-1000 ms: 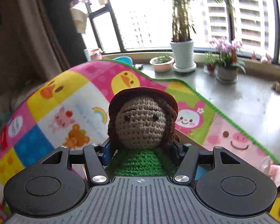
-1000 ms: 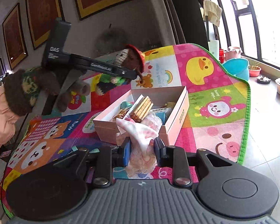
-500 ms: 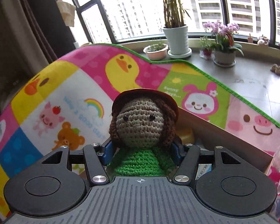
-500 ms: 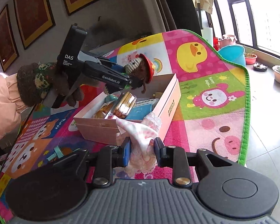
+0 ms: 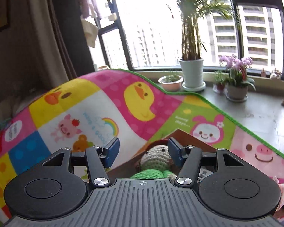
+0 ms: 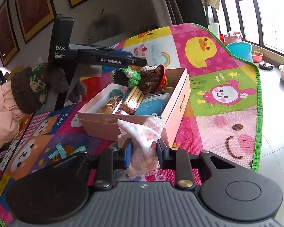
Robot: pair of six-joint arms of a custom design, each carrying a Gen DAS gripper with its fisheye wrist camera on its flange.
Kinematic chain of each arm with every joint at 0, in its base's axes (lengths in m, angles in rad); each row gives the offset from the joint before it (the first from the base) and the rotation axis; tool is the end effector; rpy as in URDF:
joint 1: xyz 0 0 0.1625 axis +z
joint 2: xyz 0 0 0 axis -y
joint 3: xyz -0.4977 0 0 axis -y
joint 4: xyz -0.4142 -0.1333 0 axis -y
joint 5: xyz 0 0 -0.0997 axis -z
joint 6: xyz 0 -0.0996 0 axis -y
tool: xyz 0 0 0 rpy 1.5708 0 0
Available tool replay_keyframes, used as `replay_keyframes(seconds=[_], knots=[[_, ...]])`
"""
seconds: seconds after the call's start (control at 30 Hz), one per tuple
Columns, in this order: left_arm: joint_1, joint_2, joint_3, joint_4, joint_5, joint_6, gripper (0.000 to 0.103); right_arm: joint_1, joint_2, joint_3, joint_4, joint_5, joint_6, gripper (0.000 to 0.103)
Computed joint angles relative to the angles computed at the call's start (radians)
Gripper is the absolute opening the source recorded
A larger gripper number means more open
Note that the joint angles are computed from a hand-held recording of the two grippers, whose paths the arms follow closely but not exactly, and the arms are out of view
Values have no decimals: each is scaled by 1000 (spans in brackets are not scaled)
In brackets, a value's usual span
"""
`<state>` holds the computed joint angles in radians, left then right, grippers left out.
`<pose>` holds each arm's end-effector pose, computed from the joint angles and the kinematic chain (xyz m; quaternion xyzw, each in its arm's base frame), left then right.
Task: Organize objects
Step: 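Drop the doll into the pink box with left while right lowers the lace cloth in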
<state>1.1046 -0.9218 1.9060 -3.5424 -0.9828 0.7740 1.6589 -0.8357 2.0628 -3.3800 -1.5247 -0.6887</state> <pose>-0.1256 -0.6691 0.2516 0.3780 0.7657 -0.4091 0.3217 0.1911 -0.5968 0.1134 0.3688 -0.8839 0.2806 0.0638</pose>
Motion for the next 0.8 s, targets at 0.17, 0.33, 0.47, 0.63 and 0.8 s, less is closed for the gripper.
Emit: replay_keyframes(seconds=[0.17,0.33,0.47,0.63,0.8], knots=[[-8,-84,106,-102,9,-263,60,7,-1,-14,-13,1,10,26],[2,-161,240,-108,22,-480,60,54,25,-80,-61,41,-33,26],[2,-185,285,-26,59,-562,60,114,102,-206,12,-86,-45,29],[-1,-201,316,-16,91,-621,59,130,134,-223,13,-184,-45,54],[-9,-228,381,-144,65,-677,59,116,96,-161,-47,-164,-78,59]])
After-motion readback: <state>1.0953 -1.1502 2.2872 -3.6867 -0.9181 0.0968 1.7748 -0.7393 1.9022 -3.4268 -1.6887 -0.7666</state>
